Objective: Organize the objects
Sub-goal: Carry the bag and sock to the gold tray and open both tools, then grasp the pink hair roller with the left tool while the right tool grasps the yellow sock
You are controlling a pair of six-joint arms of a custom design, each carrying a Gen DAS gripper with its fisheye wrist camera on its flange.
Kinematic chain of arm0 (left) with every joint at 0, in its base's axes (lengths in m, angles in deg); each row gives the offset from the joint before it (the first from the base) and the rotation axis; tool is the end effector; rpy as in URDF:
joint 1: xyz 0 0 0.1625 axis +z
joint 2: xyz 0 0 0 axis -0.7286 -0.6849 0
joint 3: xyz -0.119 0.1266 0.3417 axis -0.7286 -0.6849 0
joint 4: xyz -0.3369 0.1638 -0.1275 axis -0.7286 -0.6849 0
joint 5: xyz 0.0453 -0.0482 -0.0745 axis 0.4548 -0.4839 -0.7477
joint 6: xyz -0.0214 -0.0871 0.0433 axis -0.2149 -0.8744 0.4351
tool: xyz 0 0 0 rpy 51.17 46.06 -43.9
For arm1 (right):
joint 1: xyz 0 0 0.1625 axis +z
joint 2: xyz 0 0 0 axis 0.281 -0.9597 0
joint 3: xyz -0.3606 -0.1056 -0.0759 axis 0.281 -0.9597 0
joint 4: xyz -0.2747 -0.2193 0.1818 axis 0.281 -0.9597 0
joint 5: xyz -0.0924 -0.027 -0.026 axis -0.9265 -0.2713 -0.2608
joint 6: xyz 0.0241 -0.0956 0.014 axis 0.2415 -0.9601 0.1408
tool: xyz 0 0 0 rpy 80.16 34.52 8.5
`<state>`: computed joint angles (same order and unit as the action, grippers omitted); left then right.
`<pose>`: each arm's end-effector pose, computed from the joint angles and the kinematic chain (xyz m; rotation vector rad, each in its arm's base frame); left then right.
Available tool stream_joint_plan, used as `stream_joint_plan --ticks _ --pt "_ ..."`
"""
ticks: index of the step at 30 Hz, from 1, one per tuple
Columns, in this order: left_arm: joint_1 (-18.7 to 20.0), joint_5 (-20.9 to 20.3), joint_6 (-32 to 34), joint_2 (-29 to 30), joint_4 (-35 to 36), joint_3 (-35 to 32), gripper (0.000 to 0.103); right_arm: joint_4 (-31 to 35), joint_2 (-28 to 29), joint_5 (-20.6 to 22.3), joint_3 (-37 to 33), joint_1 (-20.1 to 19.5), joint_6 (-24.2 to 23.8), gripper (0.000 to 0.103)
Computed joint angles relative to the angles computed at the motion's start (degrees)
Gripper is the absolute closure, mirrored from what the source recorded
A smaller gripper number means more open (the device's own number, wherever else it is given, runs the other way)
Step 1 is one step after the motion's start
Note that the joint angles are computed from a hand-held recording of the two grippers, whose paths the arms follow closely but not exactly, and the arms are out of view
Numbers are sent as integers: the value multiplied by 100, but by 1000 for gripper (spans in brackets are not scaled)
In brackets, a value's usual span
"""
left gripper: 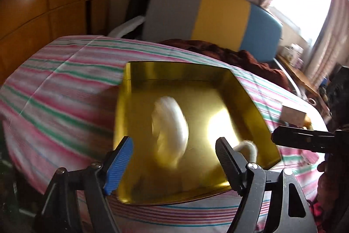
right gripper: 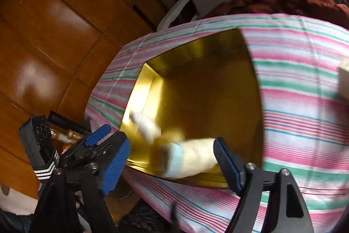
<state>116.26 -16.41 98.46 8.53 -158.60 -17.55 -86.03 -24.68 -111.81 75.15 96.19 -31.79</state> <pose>-0.0765 -0.7382 0.3944 0.4593 2.4625 -0.8654 0.4262 -0.7409 0.0593 0.3101 -2.9348 0.6047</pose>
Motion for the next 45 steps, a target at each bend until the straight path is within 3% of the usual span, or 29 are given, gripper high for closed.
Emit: stream_joint_plan --ticks 4,8,19,29,35,45 --pt "63 138 -1 -102 -162 105 24 89 45 19 22 38 -94 19" --pt "36 302 -18 -155 -327 213 21 -6 70 -439 100 150 -219 19" --pt "-198 631 266 -229 -792 501 16 -1122 184 -2112 433 559 -1055 19" --pt "-421 850 730 -230 -1204 789 11 -1848 -68 -2671 975 575 -1267 19" --pt "-492 780 857 -244 -1164 896 10 -2138 -257 -2880 1317 539 -1263 19" --pt "-563 59 940 -247 -621 951 10 -2508 -976 -3319 2370 331 -652 19"
